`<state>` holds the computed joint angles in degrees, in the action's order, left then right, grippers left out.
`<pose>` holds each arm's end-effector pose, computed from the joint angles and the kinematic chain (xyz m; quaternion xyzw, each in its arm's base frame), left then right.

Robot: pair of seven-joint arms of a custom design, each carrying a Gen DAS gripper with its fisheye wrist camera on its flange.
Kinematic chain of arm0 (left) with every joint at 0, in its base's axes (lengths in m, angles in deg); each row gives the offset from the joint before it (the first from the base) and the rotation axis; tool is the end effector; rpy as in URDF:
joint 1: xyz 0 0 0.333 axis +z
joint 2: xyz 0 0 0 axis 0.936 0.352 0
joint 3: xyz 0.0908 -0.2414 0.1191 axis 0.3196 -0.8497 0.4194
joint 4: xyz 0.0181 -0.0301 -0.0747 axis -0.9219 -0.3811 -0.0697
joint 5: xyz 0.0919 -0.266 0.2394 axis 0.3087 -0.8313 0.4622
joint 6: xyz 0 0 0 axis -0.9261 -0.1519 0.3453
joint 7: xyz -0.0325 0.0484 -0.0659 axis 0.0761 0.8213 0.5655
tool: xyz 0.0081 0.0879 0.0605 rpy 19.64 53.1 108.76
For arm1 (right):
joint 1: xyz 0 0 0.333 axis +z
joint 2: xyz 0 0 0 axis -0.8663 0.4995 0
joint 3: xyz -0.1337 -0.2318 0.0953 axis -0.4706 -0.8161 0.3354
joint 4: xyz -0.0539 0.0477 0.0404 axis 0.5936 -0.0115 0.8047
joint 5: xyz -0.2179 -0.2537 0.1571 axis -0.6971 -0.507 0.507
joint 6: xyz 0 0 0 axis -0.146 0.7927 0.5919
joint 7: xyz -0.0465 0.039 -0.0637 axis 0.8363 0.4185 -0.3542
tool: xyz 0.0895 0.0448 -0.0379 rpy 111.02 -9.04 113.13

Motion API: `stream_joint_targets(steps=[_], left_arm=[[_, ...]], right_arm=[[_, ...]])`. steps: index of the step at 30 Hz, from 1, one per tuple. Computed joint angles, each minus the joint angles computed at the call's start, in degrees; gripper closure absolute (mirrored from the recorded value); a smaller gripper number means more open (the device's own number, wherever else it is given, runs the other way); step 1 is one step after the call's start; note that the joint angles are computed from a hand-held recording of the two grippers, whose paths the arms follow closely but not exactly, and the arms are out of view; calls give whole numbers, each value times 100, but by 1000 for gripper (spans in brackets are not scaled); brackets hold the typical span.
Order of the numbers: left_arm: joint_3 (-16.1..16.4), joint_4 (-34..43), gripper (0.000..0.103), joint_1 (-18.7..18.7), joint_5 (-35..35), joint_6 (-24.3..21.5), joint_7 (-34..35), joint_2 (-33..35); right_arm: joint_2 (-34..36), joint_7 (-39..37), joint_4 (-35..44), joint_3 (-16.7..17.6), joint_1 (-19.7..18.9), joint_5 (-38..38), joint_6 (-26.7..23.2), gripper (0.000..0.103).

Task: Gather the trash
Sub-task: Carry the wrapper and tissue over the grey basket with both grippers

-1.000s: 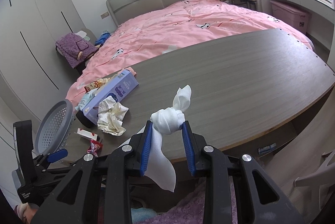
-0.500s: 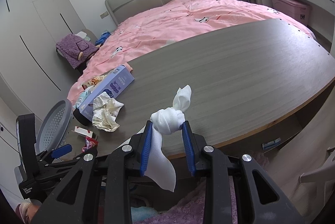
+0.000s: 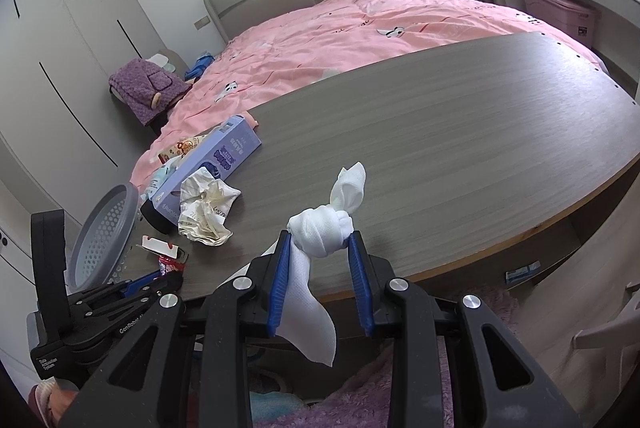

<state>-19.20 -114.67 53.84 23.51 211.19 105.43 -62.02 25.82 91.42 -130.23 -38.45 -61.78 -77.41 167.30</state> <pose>0.5093 -0.2946 0.4852 -0.4658 0.8466 -0.2336 0.1083 0.3490 0.1329 0.5146 -0.4164 0.8194 -0.2204 0.3265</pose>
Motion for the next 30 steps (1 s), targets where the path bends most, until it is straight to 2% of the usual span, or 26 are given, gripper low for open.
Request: stream_joint_targets(steps=[5, 12, 14, 16, 19, 24, 30], left_arm=[[28, -160, 88, 46, -330, 102, 266, -202], [169, -407, 88, 38, -595, 706, 471, -578], [219, -334, 88, 64, -534, 791, 473, -584], [270, -131, 88, 131, -350, 689, 399, -494], [351, 62, 88, 257, -516, 609, 544, -428], [441, 303, 88, 492, -418, 756, 475, -320], [540, 800, 88, 819, -308, 786, 354, -31]], right_arm=[[80, -28, 109, 10, 13, -33, -52, 74], [320, -228, 537, -8, 63, -158, -159, 74], [476, -292, 764, 15, 51, -231, -192, 74], [698, -382, 1043, 23, 57, -319, -222, 74], [1093, -520, 1483, -3, 98, -455, -174, 74], [1991, -647, 2433, -15, 198, -777, -42, 74], [3430, -920, 3943, -149, 632, -1216, -91, 74]])
